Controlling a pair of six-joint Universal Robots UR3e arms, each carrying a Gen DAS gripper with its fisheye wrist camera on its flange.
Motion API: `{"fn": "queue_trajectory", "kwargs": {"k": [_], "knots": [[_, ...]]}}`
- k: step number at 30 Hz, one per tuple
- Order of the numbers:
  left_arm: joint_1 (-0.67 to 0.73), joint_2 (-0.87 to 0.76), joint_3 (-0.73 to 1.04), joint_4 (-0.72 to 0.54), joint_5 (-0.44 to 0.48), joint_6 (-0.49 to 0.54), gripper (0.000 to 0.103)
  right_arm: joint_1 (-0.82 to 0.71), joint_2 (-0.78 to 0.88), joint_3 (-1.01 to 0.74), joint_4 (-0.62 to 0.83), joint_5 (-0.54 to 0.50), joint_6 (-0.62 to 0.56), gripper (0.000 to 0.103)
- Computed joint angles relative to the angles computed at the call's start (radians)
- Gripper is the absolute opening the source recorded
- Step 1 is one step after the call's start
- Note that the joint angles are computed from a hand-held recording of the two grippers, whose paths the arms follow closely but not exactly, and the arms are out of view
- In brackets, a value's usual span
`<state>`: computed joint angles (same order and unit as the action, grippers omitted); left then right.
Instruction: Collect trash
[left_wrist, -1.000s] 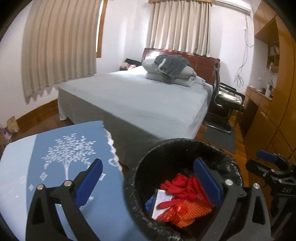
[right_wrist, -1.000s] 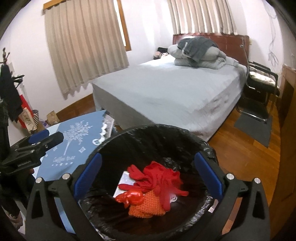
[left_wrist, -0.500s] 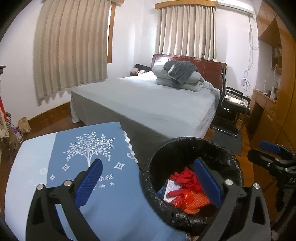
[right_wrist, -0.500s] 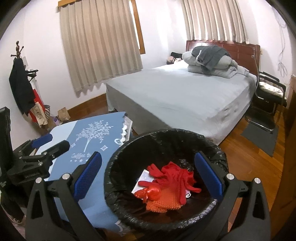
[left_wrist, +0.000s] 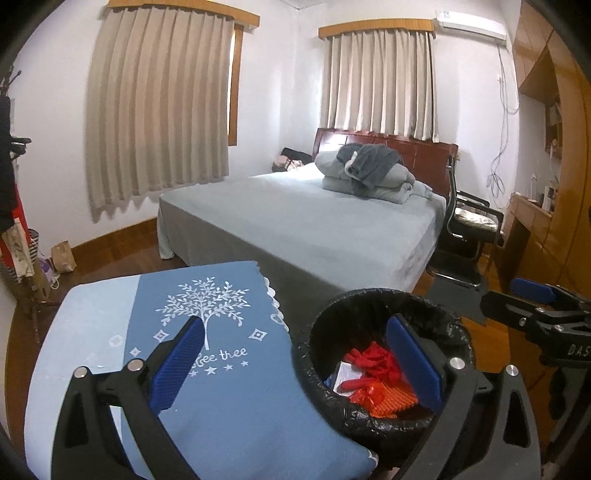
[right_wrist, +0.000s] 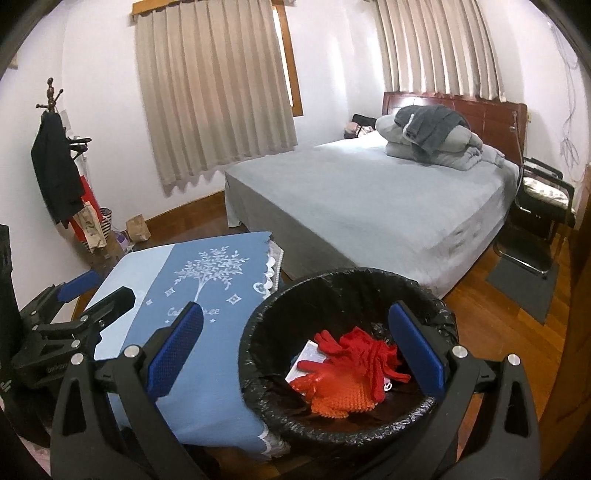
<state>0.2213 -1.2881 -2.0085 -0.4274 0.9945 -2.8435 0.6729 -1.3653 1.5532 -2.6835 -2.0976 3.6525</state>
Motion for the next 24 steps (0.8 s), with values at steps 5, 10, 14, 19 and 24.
{"fn": "queue_trajectory", "kwargs": {"k": [5,10,14,19,24], "knots": [[0.042,0.052,-0.023,-0.026,-0.024,0.007,0.097,0.025,0.018,-0.039,0.017,-0.014,-0.005,0.098],[0.067,0.099,-0.047,-0.045,-0.037,0.015,0.097,0.035,0.026,-0.056,0.026,-0.02,-0.003,0.098],[0.079,0.121,-0.058,-0.047,-0.04,0.018,0.097,0.04,0.03,-0.066,0.033,-0.022,-0.001,0.098],[0.077,0.133,-0.059,-0.047,-0.036,0.016,0.097,0.042,0.032,-0.068,0.034,-0.025,0.0,0.098],[0.074,0.132,-0.052,-0.051,-0.033,0.014,0.097,0.043,0.033,-0.069,0.035,-0.025,0.0,0.098]]}}
